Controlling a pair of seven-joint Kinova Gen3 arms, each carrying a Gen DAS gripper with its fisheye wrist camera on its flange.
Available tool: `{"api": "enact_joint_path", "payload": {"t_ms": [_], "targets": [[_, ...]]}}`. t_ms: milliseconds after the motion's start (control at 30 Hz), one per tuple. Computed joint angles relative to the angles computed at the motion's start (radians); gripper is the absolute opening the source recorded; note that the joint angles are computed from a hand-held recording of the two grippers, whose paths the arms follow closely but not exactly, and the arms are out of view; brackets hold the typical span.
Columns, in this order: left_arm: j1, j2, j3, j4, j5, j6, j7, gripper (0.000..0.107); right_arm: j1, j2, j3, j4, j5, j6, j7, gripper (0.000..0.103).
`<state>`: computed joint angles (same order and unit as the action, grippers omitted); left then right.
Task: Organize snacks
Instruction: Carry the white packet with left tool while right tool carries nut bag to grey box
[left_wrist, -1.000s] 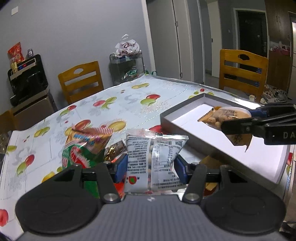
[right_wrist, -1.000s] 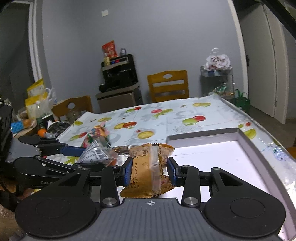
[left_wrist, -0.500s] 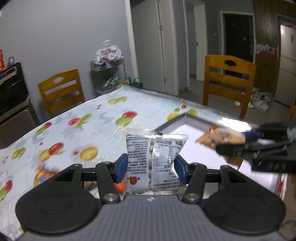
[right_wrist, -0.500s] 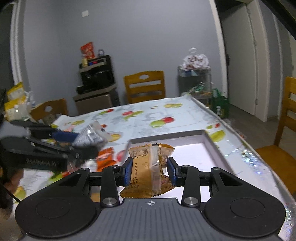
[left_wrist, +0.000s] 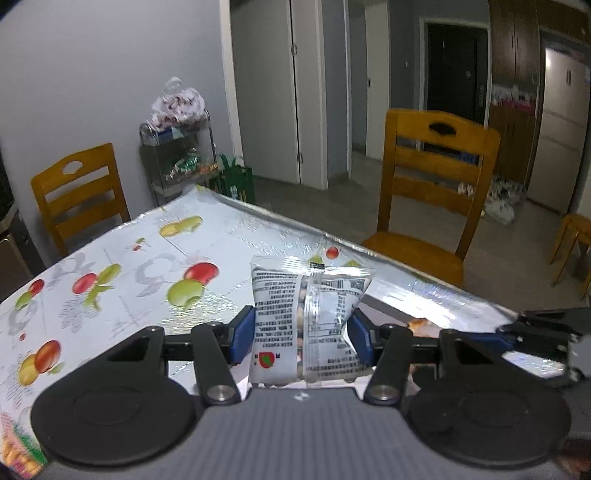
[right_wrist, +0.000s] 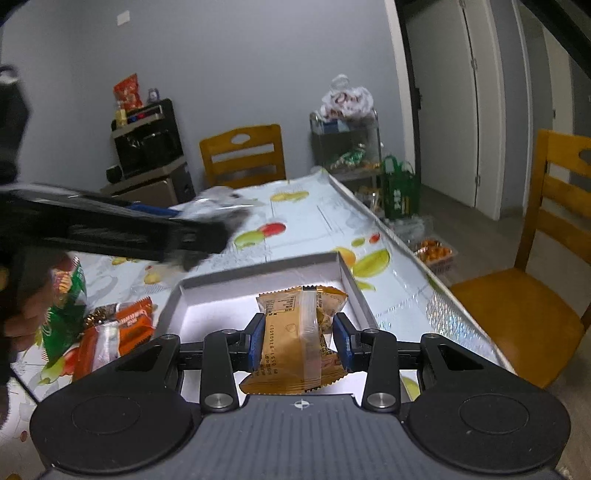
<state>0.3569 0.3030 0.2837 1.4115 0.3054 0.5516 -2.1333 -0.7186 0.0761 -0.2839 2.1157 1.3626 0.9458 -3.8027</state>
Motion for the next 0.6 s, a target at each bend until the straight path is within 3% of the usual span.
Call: {"api": "enact_joint_path", "payload": {"t_ms": [133, 333, 467, 600], "targets": [[0.099, 0.092, -0.053, -0.108, -0.107, 0.063, 0.123, 0.053, 0.009, 0.010, 0.007, -0.008, -0.028, -0.015, 0.025, 0.040], [0.173, 0.183, -0.085, -0.187, -0.209, 0.102, 0.215, 0.053, 0.020, 0.012, 0.020, -0.022, -0.078, -0.044, 0.078, 0.040], [0.176, 0.225, -0.077, -0.221, -0.226, 0.133, 0.231, 0.053, 0.025, 0.014, 0.026, -0.035, -0.115, -0.044, 0.107, 0.040], [0.159, 0.227, -0.059, -0.202, -0.213, 0.107, 0.213, 0.053, 0.020, 0.015, 0.026, -0.041, -0.133, -0.032, 0.118, 0.040]]}}
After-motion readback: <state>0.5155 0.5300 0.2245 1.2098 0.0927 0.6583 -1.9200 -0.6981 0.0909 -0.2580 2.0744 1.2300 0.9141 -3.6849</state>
